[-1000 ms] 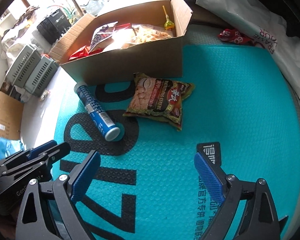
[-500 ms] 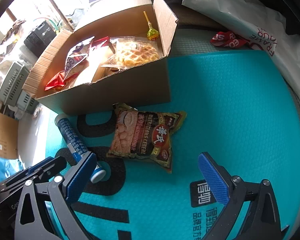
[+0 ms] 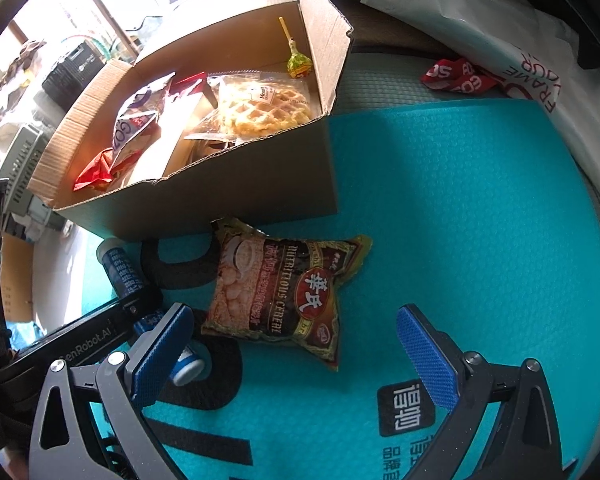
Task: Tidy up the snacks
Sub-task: 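Grasp the blue tube with the left tool while the right tool grasps the cereal bag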
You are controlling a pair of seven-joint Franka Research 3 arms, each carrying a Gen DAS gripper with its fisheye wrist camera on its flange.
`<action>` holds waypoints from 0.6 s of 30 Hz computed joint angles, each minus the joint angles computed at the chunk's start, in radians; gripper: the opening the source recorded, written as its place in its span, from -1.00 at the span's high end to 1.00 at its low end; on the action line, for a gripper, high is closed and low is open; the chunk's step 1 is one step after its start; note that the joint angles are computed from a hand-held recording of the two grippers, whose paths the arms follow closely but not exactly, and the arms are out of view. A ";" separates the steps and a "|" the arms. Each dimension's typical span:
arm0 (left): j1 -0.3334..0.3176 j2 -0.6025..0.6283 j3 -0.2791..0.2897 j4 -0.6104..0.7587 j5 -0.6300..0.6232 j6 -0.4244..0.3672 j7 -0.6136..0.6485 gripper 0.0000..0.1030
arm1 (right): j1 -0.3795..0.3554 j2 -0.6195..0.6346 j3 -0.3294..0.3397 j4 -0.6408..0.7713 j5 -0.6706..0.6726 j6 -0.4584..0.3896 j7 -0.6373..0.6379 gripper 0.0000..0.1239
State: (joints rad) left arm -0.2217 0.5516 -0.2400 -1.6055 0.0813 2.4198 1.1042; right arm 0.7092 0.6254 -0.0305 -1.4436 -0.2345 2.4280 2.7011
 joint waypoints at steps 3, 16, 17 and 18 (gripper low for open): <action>-0.014 -0.006 0.014 -0.013 0.036 0.020 -0.008 0.11 | 0.005 0.024 -0.005 0.039 -0.010 -0.037 -0.013 -0.66; -0.031 -0.073 0.054 -0.142 0.209 0.056 -0.139 -0.99 | -0.003 0.097 0.001 0.103 0.024 -0.054 -0.083 -0.64; -0.018 -0.083 0.048 -0.162 0.191 0.073 -0.137 -0.99 | -0.006 0.096 0.006 0.094 0.034 -0.038 -0.086 -0.57; -0.021 -0.093 0.055 -0.175 0.202 0.073 -0.143 -0.99 | -0.008 0.092 0.012 0.082 0.045 -0.023 -0.090 -0.51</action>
